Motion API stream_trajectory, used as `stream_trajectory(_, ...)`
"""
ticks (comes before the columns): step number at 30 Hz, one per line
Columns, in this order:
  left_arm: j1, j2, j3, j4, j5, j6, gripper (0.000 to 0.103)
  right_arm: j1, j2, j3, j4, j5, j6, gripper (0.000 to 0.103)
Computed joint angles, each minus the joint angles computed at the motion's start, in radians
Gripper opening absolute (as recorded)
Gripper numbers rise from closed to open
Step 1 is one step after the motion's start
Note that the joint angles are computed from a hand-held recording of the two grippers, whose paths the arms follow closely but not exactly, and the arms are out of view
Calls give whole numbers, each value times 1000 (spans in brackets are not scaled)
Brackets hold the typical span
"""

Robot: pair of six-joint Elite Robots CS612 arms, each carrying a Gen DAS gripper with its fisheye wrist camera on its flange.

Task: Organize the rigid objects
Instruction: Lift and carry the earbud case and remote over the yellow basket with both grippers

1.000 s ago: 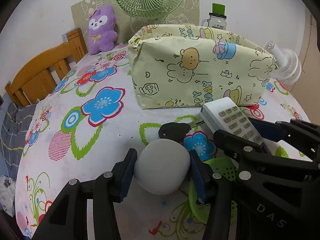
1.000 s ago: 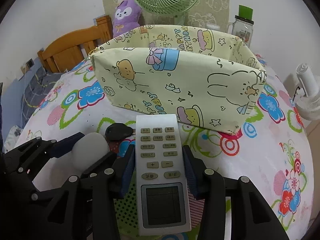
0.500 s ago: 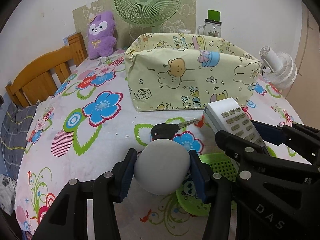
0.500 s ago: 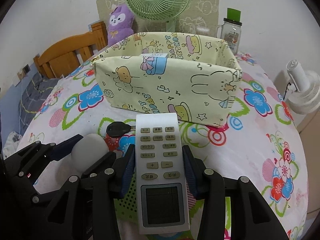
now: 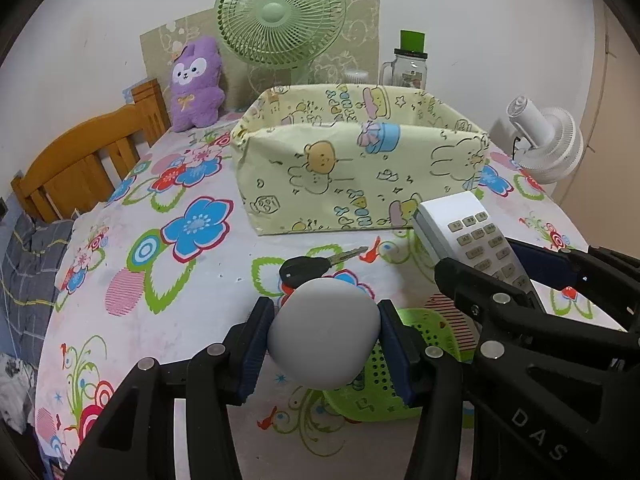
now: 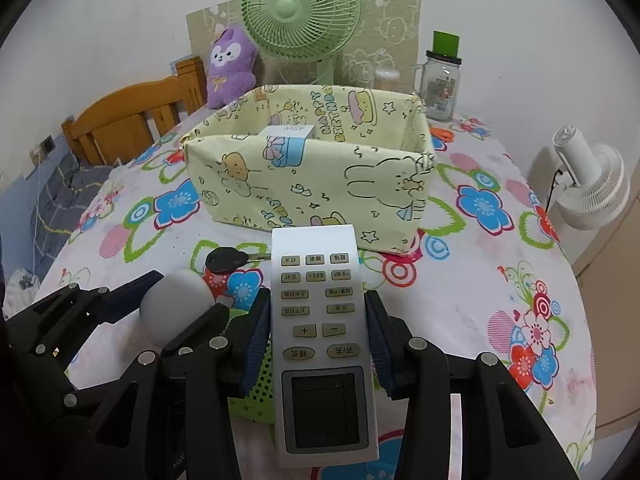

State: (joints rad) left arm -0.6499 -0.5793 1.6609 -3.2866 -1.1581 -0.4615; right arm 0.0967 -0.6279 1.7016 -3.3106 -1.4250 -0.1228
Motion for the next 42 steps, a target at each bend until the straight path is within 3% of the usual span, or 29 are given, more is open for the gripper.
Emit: stream_trajectory(42,-12,-72,-19,-58,42,98,54,-23,-89,23,-96,-8,57,47)
